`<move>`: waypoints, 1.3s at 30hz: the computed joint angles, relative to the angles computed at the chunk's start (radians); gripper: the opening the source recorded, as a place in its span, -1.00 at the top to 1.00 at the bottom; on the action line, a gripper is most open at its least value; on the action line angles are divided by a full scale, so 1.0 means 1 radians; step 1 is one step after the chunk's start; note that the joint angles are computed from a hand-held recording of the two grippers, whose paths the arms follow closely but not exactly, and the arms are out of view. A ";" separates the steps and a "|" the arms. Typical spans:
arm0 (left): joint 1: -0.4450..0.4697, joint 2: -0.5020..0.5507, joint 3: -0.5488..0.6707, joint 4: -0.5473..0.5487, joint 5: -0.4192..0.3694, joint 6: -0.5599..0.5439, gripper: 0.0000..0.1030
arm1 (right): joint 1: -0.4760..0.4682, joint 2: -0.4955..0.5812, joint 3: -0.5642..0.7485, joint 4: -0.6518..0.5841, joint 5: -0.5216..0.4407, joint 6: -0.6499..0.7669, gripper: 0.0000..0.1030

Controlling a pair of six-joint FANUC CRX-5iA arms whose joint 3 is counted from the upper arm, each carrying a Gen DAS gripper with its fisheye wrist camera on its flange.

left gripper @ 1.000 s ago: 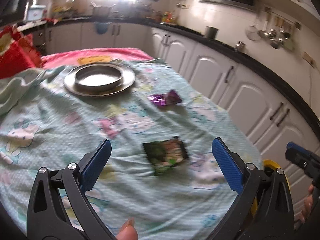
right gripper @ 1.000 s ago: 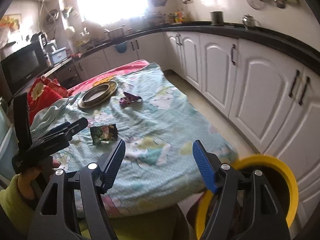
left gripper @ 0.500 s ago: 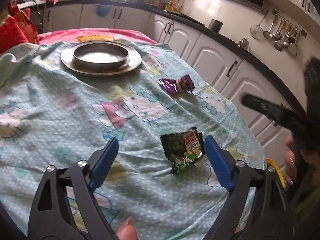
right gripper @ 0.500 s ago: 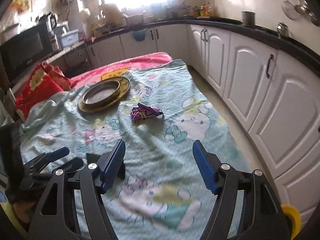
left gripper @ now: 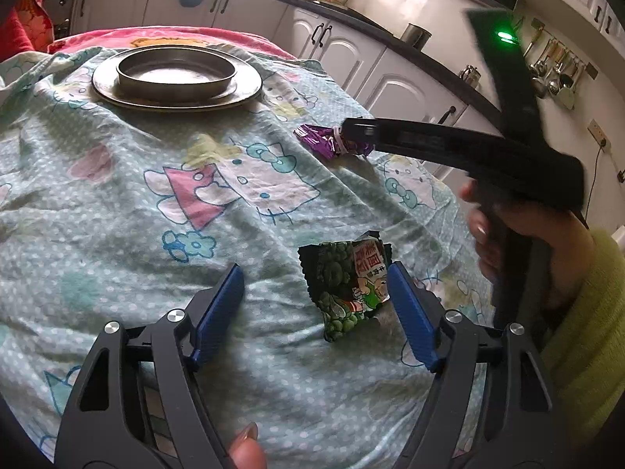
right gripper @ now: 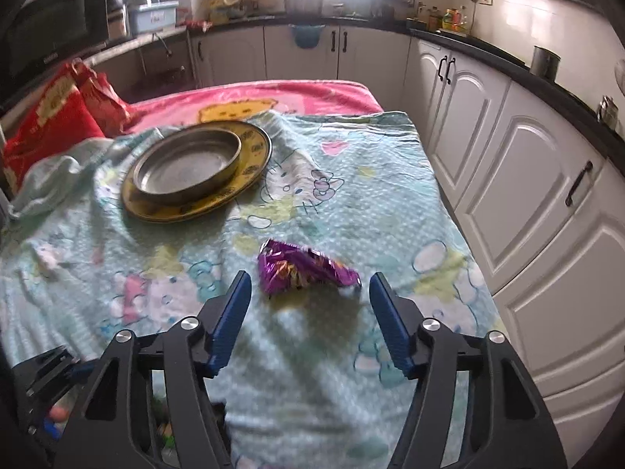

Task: Collect trash
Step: 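Grasp the green snack bag with the left tool while the right tool grasps the purple wrapper, then carry the green snack bag and purple wrapper over the yellow bin with both tools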

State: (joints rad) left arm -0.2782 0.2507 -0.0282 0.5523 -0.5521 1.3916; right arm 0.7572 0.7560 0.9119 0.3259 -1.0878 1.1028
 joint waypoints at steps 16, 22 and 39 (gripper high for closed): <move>-0.023 0.002 0.017 -0.011 -0.013 -0.069 0.88 | 0.003 -0.177 -0.347 0.091 0.155 -0.238 0.76; -0.047 -0.019 0.007 -0.025 0.000 -0.075 0.92 | 0.019 -0.374 -0.648 0.187 0.277 -0.454 0.78; -0.147 -0.048 0.014 -0.013 0.003 -0.176 0.94 | 0.094 -0.813 -1.191 0.481 0.279 -0.966 0.78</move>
